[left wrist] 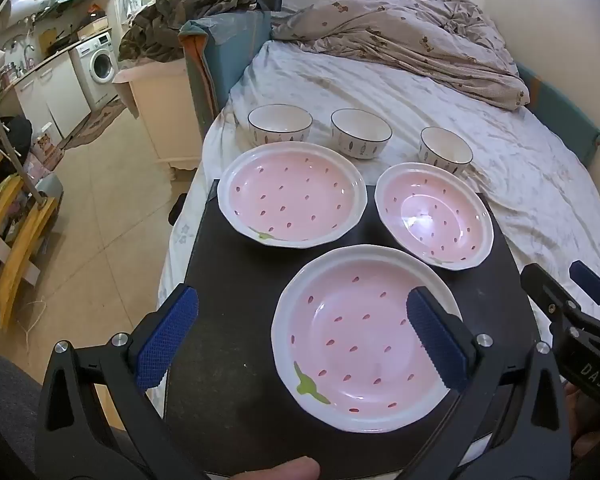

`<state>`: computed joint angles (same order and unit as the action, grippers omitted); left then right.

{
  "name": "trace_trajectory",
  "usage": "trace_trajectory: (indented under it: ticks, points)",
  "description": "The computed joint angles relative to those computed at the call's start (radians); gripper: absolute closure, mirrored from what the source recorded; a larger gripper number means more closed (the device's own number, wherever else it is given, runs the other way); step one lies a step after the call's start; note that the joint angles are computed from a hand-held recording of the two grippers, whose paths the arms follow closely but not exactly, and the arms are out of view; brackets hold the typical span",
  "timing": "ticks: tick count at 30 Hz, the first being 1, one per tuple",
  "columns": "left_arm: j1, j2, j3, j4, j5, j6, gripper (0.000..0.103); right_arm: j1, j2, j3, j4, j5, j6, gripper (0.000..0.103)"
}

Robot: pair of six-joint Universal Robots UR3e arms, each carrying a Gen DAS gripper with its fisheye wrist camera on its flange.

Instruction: Organize plates and bowls

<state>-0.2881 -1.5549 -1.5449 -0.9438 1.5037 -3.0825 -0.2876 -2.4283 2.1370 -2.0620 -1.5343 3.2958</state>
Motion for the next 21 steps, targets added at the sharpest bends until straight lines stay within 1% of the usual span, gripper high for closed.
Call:
trace_trajectory:
  ticks: [2, 3, 8, 10, 11, 16, 17, 21]
  points:
    - [0.001, 0.000, 0.001, -0.002, -0.003, -0.001, 0.000, 0.009, 0.001, 0.002, -0.006, -0.007, 0.004, 0.001]
    - [0.000, 0.000, 0.001, -0.001, -0.001, -0.002, 0.000, -0.004, 0.001, -0.006, 0.015, 0.010, 0.000, 0.001]
    - [0.002, -0.003, -0.004, 0.002, 0.000, -0.004, 0.000, -0.018, -0.013, -0.007, 0.025, 0.019, -0.011, 0.001]
    - [0.012, 0.005, -0.014, -0.004, -0.008, 0.003, 0.000, 0.018, 0.012, -0.008, 0.006, -0.011, 0.009, 0.001]
    - [0.010, -0.013, 0.007, -0.008, -0.005, 0.000, 0.000, 0.014, 0.008, -0.012, 0.014, -0.009, 0.007, 0.001]
    - [0.011, 0.000, -0.002, -0.013, -0.007, 0.001, 0.000, -0.001, -0.013, -0.019, 0.039, 0.001, -0.008, 0.001]
    - [0.013, -0.001, 0.000, -0.017, -0.010, 0.001, 0.000, 0.022, 0.002, -0.003, 0.008, -0.013, 0.007, 0.001]
    - [0.007, -0.007, -0.012, -0.002, -0.001, -0.001, 0.000, 0.007, 0.004, -0.009, 0.011, 0.001, -0.003, 0.001]
